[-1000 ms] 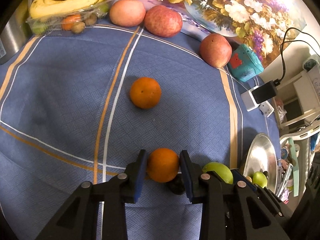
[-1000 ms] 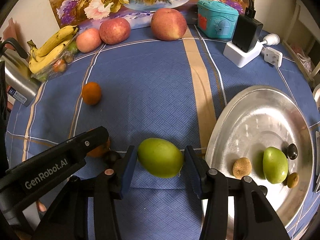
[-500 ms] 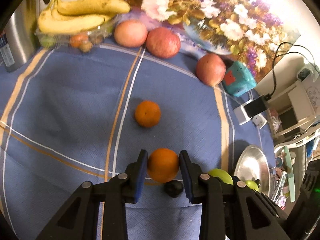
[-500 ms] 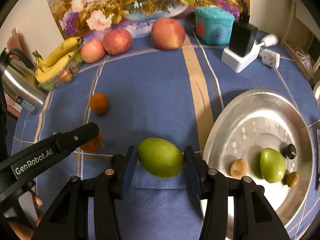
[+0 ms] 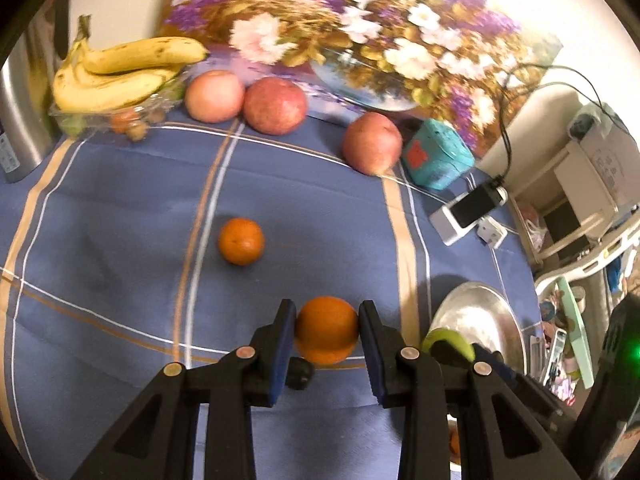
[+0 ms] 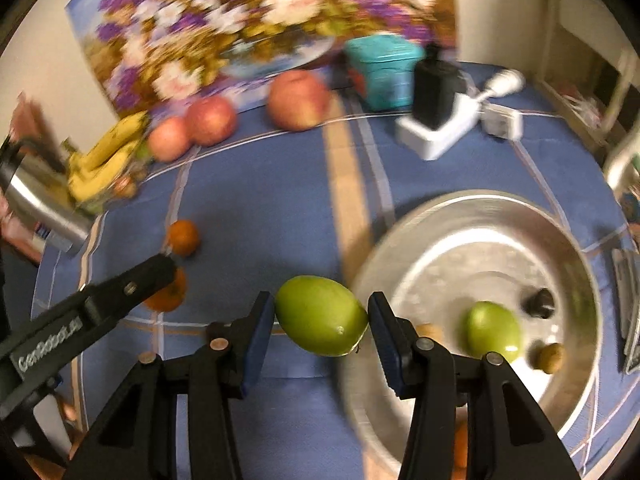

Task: Organize fruits
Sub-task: 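Carry the tangerine and green pear over the steel plate with both tools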

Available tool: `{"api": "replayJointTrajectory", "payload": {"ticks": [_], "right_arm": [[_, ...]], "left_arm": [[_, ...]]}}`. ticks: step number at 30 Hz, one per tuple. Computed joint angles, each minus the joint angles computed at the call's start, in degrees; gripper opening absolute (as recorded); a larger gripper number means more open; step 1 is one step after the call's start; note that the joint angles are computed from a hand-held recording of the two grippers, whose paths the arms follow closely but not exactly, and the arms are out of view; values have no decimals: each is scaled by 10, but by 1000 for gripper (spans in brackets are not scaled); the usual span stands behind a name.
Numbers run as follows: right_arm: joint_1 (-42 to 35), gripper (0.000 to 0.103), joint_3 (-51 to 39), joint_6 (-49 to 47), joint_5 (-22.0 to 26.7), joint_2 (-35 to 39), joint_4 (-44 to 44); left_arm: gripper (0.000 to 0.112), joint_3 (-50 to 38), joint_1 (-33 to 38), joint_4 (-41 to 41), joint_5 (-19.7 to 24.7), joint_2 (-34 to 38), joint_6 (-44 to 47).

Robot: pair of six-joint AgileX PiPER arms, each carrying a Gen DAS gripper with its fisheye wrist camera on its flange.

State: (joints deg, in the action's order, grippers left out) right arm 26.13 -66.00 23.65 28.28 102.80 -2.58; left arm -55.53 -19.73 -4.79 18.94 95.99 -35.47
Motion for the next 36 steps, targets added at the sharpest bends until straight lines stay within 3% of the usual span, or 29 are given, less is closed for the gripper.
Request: {"api": "replayJointTrajectory", "payload": {"ticks": [16, 25, 28, 36], "right_arm": [[-136, 50, 68, 45, -38, -36, -46], [-145, 50, 68, 31, -67, -17, -36], [-144, 50, 65, 38, -72, -7, -44], [-144, 51, 61, 58, -72, 7, -62]], "left_arm": [[35, -134, -136, 42, 46, 84, -21], [35, -150, -149, 45, 20, 120, -20], [35, -157, -152, 75, 22, 132, -45], [35, -163, -151, 59, 22, 145, -29]]}}
